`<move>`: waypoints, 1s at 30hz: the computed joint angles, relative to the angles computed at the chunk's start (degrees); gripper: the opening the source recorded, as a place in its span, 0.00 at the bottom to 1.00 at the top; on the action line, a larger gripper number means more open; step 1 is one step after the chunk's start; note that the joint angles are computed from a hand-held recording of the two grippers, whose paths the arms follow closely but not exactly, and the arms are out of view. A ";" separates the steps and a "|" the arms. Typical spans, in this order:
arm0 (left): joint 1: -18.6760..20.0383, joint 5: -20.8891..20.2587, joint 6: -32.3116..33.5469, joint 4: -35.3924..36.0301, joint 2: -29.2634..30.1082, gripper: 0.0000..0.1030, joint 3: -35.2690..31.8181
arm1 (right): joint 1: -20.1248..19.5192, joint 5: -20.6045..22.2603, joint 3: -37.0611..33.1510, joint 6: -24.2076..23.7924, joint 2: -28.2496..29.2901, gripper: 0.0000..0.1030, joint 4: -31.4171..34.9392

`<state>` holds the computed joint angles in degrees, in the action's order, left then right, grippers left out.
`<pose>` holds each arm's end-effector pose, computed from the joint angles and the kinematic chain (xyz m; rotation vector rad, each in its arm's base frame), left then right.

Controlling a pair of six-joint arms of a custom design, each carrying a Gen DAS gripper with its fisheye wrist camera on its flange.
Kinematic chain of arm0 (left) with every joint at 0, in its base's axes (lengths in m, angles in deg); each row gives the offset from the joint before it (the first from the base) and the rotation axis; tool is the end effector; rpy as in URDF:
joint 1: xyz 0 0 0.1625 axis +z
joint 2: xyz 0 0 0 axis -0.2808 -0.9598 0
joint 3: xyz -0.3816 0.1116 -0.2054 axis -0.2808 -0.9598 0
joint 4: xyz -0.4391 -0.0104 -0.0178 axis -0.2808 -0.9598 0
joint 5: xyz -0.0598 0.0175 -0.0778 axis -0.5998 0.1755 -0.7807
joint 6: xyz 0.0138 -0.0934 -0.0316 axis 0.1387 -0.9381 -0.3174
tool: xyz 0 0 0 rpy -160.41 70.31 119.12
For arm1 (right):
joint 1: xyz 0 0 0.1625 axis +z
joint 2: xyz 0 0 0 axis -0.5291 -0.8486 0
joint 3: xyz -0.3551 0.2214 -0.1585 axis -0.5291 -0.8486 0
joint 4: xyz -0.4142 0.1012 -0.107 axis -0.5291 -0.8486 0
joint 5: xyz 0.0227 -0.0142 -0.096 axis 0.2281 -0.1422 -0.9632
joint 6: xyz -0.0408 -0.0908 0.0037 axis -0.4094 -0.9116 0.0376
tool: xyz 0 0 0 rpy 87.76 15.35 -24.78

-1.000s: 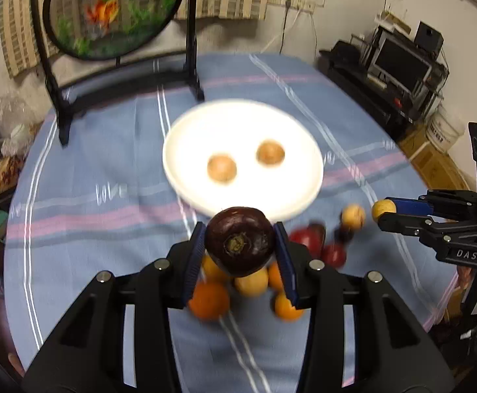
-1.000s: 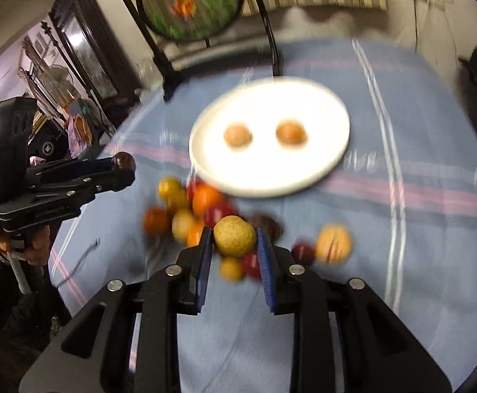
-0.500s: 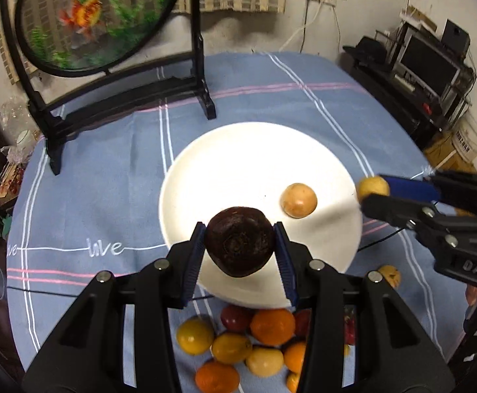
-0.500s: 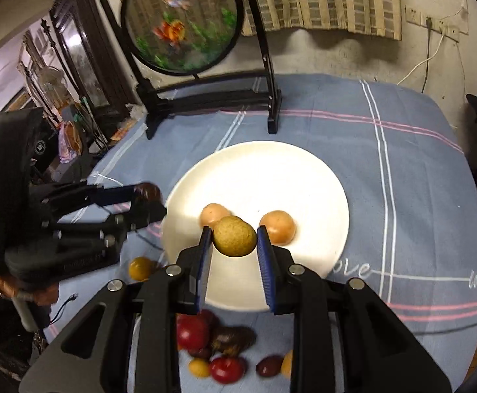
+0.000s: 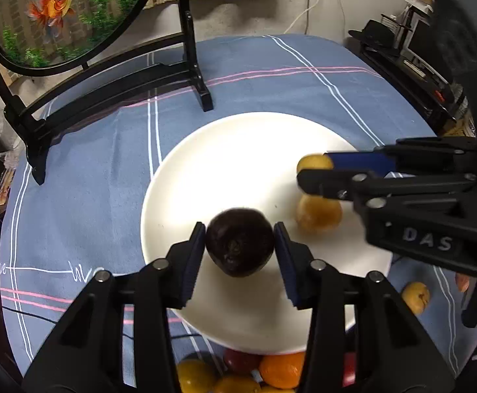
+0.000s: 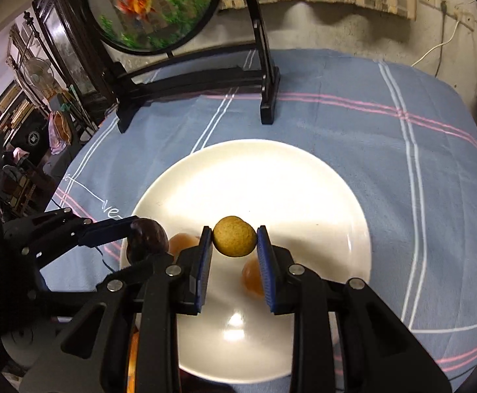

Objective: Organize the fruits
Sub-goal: 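Place the dark plum and yellow fruit on the plate, opening both grippers, then grasp a tangerine with the left gripper while the right gripper grasps a yellow-green fruit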

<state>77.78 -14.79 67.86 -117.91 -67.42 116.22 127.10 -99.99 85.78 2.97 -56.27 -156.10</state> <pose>-0.1657 -0.7307 0.0872 0.5519 2.3190 -0.5590 0.1732 -0.7786 0.0772 0.6993 -2.6447 0.4114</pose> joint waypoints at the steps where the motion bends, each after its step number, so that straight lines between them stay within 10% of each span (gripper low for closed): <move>1: 0.05 0.12 0.25 -0.37 0.24 0.58 -0.23 | 0.14 -1.28 -1.24 0.51 0.82 0.30 0.83; 13: -0.82 1.56 0.07 -1.88 -0.61 0.66 1.03 | 0.21 0.26 3.09 0.04 -3.47 0.51 -3.96; 30: -6.32 4.17 -6.36 -10.17 -13.75 0.83 21.18 | -1.48 -2.06 36.73 -6.33 -19.75 0.55 -20.58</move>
<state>71.46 -10.62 61.51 -128.08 -81.17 137.41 125.62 -102.05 122.51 -3.37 -76.02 -176.68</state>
